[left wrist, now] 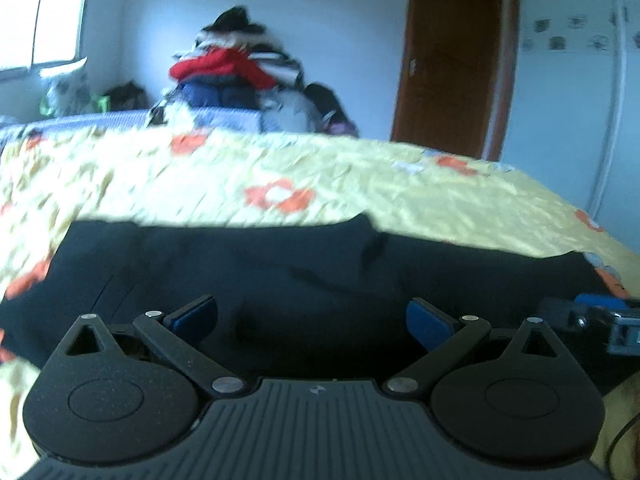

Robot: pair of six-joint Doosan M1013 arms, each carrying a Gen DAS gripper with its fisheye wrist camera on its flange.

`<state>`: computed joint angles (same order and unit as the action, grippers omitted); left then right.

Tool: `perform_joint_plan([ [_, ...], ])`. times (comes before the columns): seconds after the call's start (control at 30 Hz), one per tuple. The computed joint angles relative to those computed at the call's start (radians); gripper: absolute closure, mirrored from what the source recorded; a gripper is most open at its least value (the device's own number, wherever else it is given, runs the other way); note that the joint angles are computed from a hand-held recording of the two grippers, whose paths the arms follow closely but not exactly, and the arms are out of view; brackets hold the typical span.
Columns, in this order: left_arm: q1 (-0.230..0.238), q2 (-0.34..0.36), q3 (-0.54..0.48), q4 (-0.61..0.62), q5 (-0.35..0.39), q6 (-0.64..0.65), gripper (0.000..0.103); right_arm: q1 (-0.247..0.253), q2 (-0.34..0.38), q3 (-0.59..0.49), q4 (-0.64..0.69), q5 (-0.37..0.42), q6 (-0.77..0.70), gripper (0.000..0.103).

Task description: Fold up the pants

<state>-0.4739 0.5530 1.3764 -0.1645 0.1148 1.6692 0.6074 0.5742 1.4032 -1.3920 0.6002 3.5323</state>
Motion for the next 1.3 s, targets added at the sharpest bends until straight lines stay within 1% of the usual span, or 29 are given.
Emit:
perform_joint_plan([
  [0.03,-0.004,0.003,-0.01,-0.048,0.0,0.057,0.001,0.014,0.008,-0.013,-0.014,0.093,-0.027,0.008],
  [0.07,-0.009,0.007,-0.021,-0.08,0.004,0.093,0.001,0.025,0.018,-0.029,-0.013,0.173,-0.067,0.001],
  [0.1,-0.014,0.014,-0.038,-0.092,0.019,0.107,0.001,0.033,0.03,-0.049,0.008,0.243,-0.114,0.0],
  [0.13,-0.019,0.023,-0.059,-0.097,0.039,0.11,0.001,0.035,0.04,-0.068,0.046,0.287,-0.162,0.0],
  [0.17,-0.023,0.032,-0.079,-0.126,0.062,0.132,0.001,0.032,0.053,-0.096,0.123,0.323,-0.234,0.0],
  [0.23,-0.029,0.05,-0.113,-0.202,0.112,0.195,0.001,0.012,0.06,-0.128,0.267,0.319,-0.328,0.0],
  [0.27,-0.033,0.058,-0.127,-0.19,0.137,0.185,0.001,0.001,0.062,-0.138,0.333,0.31,-0.359,0.0],
  [0.37,-0.048,0.07,-0.133,-0.053,0.162,0.092,0.001,-0.002,0.057,-0.131,0.339,0.299,-0.344,0.0],
  [0.43,-0.058,0.075,-0.125,0.101,0.164,-0.001,0.0,-0.004,0.061,-0.134,0.343,0.302,-0.355,0.0],
  [0.47,-0.06,0.077,-0.122,0.136,0.169,-0.026,0.0,-0.003,0.062,-0.135,0.343,0.302,-0.355,0.0],
  [0.5,-0.057,0.075,-0.118,0.119,0.164,-0.025,0.0,-0.004,0.061,-0.134,0.344,0.299,-0.354,0.0],
  [0.53,-0.051,0.075,-0.117,0.051,0.165,0.028,0.0,-0.004,0.061,-0.133,0.344,0.296,-0.35,0.0],
  [0.63,-0.043,0.081,-0.128,-0.022,0.195,0.074,0.0,-0.004,0.063,-0.134,0.343,0.295,-0.349,0.0],
  [0.97,-0.036,0.081,-0.132,-0.101,0.203,0.133,0.0,-0.003,0.057,-0.128,0.345,0.288,-0.335,0.0],
  [1.1,-0.036,0.082,-0.134,-0.075,0.205,0.119,0.0,-0.003,0.062,-0.137,0.352,0.296,-0.339,0.0],
  [1.3,-0.034,0.084,-0.137,-0.095,0.209,0.132,0.0,-0.003,0.064,-0.142,0.354,0.3,-0.335,0.0],
])
